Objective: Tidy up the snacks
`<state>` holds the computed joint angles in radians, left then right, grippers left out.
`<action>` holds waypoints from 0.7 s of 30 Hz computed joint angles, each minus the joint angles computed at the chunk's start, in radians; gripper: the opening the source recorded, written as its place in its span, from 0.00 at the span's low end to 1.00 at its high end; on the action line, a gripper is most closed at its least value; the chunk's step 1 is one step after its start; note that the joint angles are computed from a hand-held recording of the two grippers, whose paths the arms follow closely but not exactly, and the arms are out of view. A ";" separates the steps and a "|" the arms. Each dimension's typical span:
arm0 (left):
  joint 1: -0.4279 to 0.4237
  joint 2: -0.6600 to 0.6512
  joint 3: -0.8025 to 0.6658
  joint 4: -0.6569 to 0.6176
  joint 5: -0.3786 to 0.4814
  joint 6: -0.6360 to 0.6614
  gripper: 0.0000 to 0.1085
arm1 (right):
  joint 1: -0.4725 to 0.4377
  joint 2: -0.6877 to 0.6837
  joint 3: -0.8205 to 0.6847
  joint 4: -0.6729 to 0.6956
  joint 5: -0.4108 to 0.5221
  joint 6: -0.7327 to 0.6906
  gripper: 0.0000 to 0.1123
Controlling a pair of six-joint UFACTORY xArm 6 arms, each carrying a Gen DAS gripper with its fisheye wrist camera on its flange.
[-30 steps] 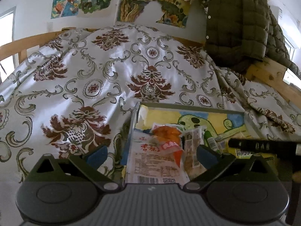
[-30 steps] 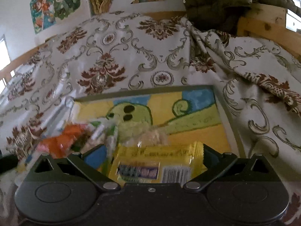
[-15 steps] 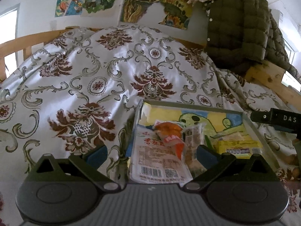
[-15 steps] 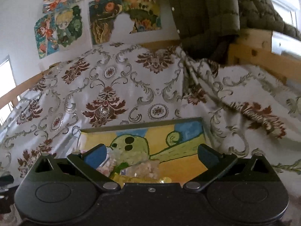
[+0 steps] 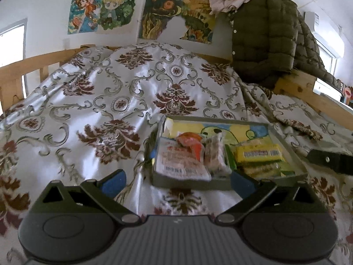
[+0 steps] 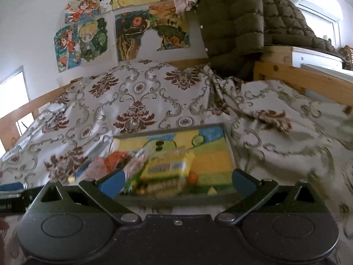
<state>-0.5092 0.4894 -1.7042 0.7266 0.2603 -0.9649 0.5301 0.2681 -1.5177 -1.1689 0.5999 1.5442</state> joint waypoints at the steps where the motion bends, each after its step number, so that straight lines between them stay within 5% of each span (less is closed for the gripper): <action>1: -0.002 -0.029 0.039 0.038 -0.004 -0.037 0.95 | 0.015 -0.028 0.038 -0.010 0.013 0.020 0.91; 9: -0.012 -0.193 0.254 0.261 -0.006 -0.220 0.95 | 0.104 -0.157 0.215 -0.035 0.093 0.123 0.91; 21: -0.003 -0.254 0.345 0.304 0.008 -0.267 0.95 | 0.153 -0.174 0.247 -0.031 0.133 0.117 0.91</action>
